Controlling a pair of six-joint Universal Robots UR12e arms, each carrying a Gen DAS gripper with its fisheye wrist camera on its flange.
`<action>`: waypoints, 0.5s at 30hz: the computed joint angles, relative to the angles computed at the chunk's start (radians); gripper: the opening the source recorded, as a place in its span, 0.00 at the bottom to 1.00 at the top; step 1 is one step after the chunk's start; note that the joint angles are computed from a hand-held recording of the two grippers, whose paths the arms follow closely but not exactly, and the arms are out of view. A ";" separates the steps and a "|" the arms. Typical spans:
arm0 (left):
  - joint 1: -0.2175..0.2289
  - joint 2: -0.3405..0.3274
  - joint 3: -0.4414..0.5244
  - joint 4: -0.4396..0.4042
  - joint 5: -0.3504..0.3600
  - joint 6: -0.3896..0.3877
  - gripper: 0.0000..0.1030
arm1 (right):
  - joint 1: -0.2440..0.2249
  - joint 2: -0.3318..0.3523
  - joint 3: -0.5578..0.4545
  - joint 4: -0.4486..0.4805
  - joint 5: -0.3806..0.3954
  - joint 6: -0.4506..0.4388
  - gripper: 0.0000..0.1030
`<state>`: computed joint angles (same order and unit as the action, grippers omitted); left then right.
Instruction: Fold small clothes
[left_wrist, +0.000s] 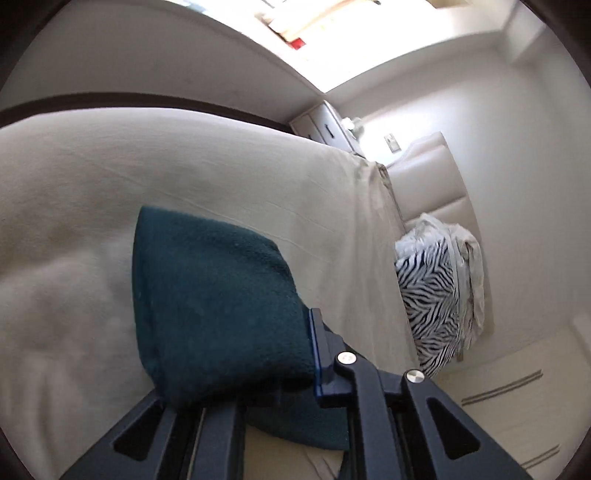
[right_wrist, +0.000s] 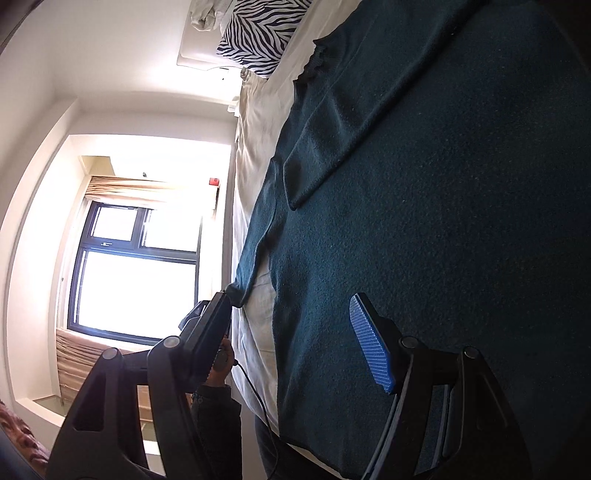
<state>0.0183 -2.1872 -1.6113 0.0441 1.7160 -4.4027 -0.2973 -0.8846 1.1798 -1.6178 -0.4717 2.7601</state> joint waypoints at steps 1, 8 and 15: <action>-0.017 -0.016 0.053 -0.035 -0.009 0.077 0.12 | -0.004 0.001 0.003 -0.008 0.005 0.007 0.65; -0.170 -0.171 0.470 -0.372 -0.009 0.592 0.11 | -0.035 0.013 0.000 -0.041 0.027 0.033 0.65; -0.270 -0.313 0.728 -0.694 -0.009 0.874 0.20 | -0.065 0.016 0.004 -0.145 0.007 0.112 0.65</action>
<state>-0.2513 -2.4997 -0.8832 -0.6501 1.7071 -3.5283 -0.3622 -0.8682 1.1837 -1.7627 -0.4652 2.8723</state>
